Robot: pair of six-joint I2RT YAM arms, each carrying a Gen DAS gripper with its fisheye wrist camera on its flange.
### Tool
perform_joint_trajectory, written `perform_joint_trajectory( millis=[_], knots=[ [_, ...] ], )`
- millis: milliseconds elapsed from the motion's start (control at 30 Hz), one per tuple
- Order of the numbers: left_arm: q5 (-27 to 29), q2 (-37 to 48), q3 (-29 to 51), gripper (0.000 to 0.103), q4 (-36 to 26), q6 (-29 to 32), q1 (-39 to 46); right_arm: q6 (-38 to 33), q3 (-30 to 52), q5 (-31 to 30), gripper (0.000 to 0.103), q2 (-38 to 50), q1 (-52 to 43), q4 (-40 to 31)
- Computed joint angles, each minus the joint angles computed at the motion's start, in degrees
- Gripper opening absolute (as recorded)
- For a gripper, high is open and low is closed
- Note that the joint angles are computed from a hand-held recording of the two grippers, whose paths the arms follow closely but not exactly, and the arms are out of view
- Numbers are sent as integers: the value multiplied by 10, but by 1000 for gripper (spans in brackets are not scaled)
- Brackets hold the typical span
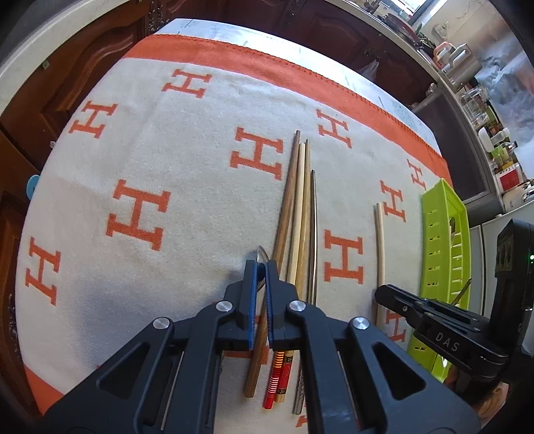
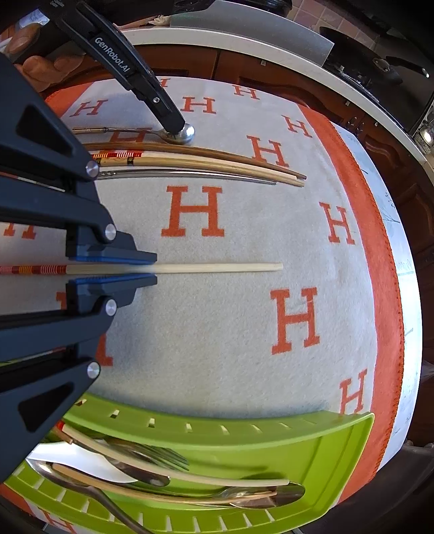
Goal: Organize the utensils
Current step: 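Grasp the small silver spoon with the left tool while the right tool grasps a plain chopstick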
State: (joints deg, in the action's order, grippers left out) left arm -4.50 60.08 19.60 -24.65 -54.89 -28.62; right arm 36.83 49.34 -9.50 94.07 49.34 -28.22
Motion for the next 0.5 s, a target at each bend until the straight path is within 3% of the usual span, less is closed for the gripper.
perform_joint_trajectory(
  millis=[233, 367, 500],
  knots=[
    [-16, 22, 9, 5, -2, -2, -16, 1, -7, -7, 6, -5, -5, 8],
    [9, 58, 7, 6, 38, 4, -23, -2, -11, -10, 6, -8, -9, 9],
    [-16, 87, 22, 6, 39, -14, -48, -4, -15, -13, 6, -12, -11, 12]
  ],
)
